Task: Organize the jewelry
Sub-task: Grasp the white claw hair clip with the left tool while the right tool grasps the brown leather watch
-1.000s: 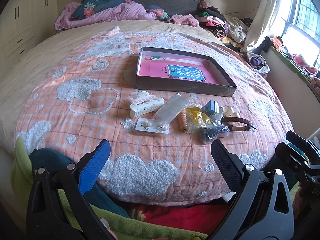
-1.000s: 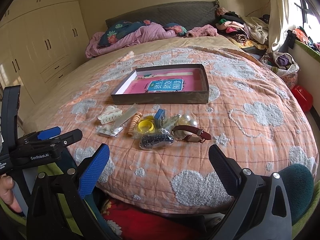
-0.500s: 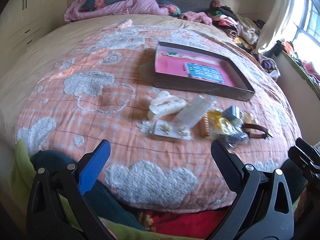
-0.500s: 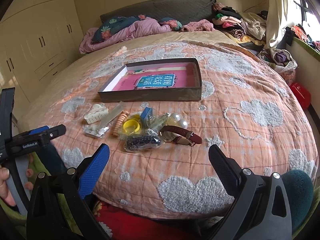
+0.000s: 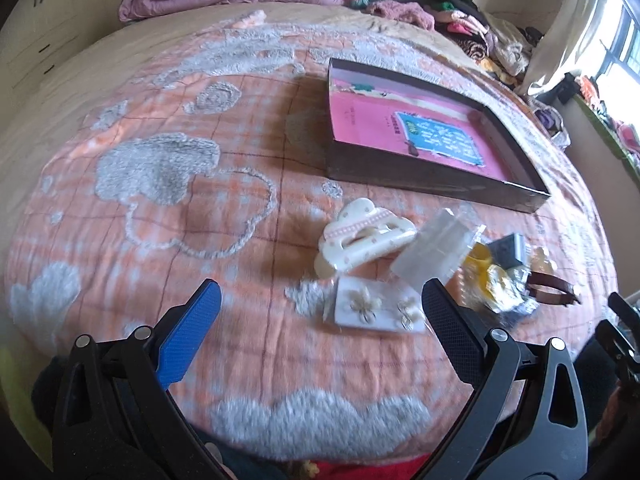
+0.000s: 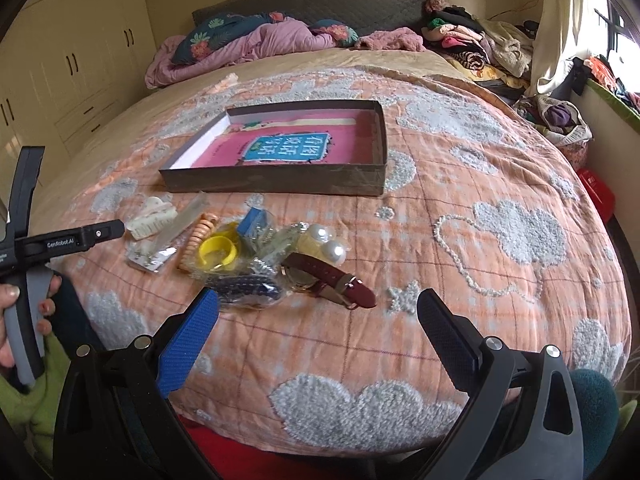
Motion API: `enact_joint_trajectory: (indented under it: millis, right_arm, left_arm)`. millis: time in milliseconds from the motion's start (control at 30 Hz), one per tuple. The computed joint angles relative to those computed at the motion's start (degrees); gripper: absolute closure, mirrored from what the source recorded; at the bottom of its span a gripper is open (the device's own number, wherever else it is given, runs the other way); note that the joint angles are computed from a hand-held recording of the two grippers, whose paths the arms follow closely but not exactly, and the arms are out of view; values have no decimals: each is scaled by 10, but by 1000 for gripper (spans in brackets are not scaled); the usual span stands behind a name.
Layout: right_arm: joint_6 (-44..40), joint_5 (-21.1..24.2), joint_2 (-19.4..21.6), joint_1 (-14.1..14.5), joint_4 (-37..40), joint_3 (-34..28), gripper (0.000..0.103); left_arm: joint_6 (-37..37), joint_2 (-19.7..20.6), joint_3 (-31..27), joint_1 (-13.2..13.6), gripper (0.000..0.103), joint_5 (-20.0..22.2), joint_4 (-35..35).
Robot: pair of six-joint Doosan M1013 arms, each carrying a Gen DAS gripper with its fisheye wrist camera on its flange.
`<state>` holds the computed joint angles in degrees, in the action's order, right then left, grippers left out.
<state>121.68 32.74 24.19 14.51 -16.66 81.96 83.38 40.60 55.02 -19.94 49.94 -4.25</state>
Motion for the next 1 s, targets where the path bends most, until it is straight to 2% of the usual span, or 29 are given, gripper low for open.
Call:
enact_joint_trajectory:
  millis: [200, 300, 400, 500, 567, 633, 667, 700, 733, 767, 800, 833, 1000]
  right_arm:
    - [-26, 30, 18, -6, -17, -25, 5]
    - [-61, 34, 28, -12, 2, -38, 5]
    - [-109, 69, 46, -16, 29, -64, 6]
    - [-141, 92, 59, -19, 43, -80, 17]
    - [-149, 115, 68, -18, 40, -90, 20]
    - [-160, 131, 74, -18, 43, -97, 29]
    - [-164, 135, 77, -19, 43, -98, 34]
    - [-166, 137, 78, -19, 43, -98, 45]
    - [-169, 137, 78, -20, 47, -97, 62]
    - [-173, 136, 78, -22, 56, -96, 68]
    - [-179, 130, 76, -25, 69, -93, 77]
    - [-181, 113, 71, -27, 76, -85, 81]
    - [-186, 48, 54, -31, 84, -67, 85]
  left_arm:
    - [11, 40, -57, -2, 9, 41, 13]
    - [27, 53, -75, -1, 9, 55, 4]
    - [30, 60, -83, 0, 14, 61, -1]
    - [45, 63, -86, -2, 23, 57, -3]
    - [55, 72, -99, -2, 29, 59, -2]
    - [66, 75, -101, -3, 38, 57, -6]
    - [69, 78, -106, -4, 47, 58, -6]
    - [74, 78, -107, -4, 54, 55, -8]
    - [79, 79, -108, -4, 58, 52, -10]
    - [82, 81, -113, -3, 66, 53, -15]
    - [83, 82, -115, -2, 66, 52, -18]
    - [86, 83, -118, -1, 67, 52, -24]
    - [94, 80, -115, 4, 67, 41, -47]
